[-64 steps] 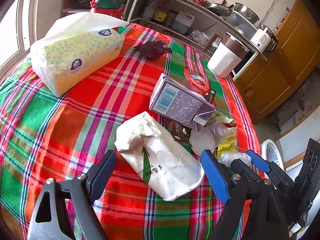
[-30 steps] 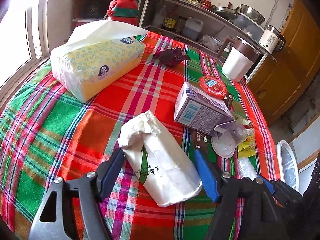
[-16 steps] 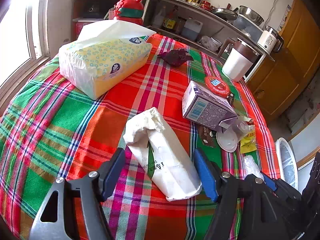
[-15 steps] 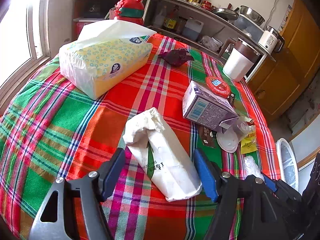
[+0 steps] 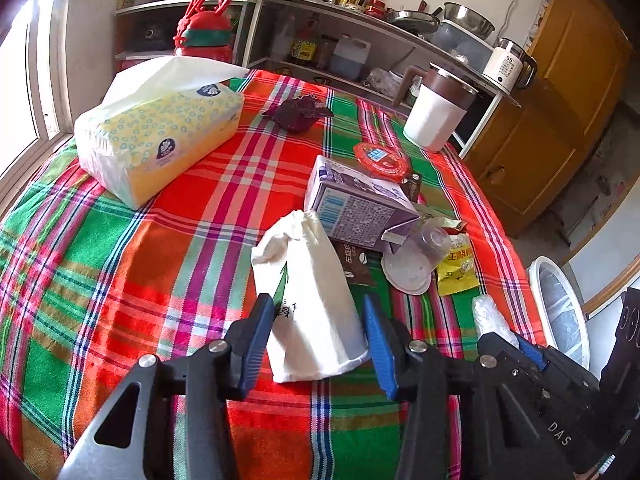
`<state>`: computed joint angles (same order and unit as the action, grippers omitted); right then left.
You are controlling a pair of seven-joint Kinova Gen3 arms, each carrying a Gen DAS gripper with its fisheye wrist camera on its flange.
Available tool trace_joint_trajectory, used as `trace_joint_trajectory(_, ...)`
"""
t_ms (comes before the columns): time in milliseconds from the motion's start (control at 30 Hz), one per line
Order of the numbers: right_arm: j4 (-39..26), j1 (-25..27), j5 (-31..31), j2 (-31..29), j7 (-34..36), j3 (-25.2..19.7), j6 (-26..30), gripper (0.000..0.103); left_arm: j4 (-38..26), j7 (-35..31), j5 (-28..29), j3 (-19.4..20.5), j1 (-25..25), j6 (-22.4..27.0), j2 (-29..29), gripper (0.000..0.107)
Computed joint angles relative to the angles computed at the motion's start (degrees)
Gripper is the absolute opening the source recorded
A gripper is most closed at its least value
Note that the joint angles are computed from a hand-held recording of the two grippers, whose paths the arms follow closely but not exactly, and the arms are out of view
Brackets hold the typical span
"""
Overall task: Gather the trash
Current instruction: 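Grasp the plastic-wrapped roll with the right gripper while left approaches paper bag, then close the left gripper on the crumpled white paper bag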
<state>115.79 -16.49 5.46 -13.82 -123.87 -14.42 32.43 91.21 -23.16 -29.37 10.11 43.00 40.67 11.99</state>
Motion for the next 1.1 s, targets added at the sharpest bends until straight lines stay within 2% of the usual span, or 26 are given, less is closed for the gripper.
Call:
trace_joint_trajectory(300, 1.35, 0.63, -1.13, -2.13, -0.51, 0.09, -1.14, 0.025, 0.04, 0.85, -2.26, 0.23, 1.24, -0.25, -0.56, 0.035)
trace_joint_trajectory(667, 3.19, 1.91, -3.01, -5.72, -0.31, 0.19, -2.45, 0.025, 1.88, 3.68, -6.05, 1.44, 2.13, -0.76, -2.99, 0.034)
trace_joint_trajectory(867, 3.84, 3.24, -3.79, -7.85, -0.61, -0.29, -2.81, 0.025, 2.52, 3.96, -6.94, 2.96, 1.64, -0.16, -3.96, 0.032)
trace_joint_trajectory(967, 4.08, 3.73, -3.96, -8.24, -0.70, -0.55, -2.85, 0.025, 0.76, 2.98, -6.55, 2.52, 2.61, 2.76, -1.98, 0.032)
trace_joint_trajectory(1033, 4.19, 4.02, -4.00, -8.43, -0.79, -0.81, -2.78, 0.025, 0.85, 2.47, -4.11, 2.96, 1.21, 1.95, -1.32, 0.033)
trace_joint_trajectory(1100, 4.26, 3.96, -4.25, -8.49, -0.68, -0.70, -2.68, 0.025, 0.46, 4.18, -4.87, 2.25, 2.11, 2.92, -0.88, 0.045)
